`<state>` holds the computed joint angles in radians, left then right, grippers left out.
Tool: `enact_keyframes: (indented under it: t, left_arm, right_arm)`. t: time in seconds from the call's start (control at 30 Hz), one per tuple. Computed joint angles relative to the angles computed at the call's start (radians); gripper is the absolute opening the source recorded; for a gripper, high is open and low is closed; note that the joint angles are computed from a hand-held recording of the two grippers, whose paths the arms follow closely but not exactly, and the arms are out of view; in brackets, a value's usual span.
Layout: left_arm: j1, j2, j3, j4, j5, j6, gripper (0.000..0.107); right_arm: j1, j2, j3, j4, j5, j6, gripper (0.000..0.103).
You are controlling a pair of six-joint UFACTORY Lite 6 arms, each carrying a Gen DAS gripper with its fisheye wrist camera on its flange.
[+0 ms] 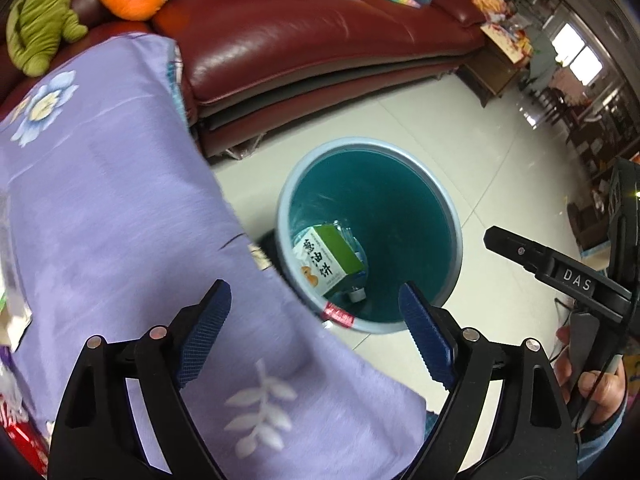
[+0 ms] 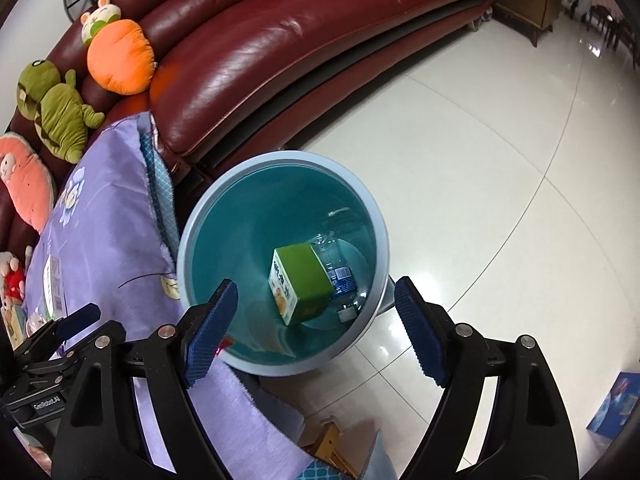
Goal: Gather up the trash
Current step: 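Move both tools back over the table toward the red cola can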
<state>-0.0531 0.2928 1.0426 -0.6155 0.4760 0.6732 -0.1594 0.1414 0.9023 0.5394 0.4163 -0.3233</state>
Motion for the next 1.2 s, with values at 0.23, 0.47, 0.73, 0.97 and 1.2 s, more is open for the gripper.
enact_keyframes:
  t: [0.23, 0.47, 0.73, 0.97, 1.2]
  left_arm:
    - [0.186, -0.177, -0.109, -0.020, 0.064, 0.122, 0.089]
    - [0.485, -0.243, -0.082, -0.026, 0.184, 0.274, 0.091]
    - [0.859, -0.078, 0.180, -0.018, 0.326, 0.403, 0.091]
    - [1.083, 0.113, 0.409, 0.026, 0.428, 0.439, 0.091]
    - [1.173, -0.011, 0.223, 0.062, 0.449, 0.599, 0.088]
  right_arm:
    - [0.162, -0.106, -0.020, -0.172, 0.016, 0.242, 0.078]
    - [0.425, -0.076, 0.085, -0.419, 0.054, 0.585, 0.081]
    - [0.716, 0.160, 0.406, -0.604, 0.162, 0.818, 0.081]
    - [0.884, 0.403, 0.768, -0.624, 0.285, 0.840, 0.081]
    - [0.939, 0.439, 0.820, -0.625, 0.324, 0.858, 0.081]
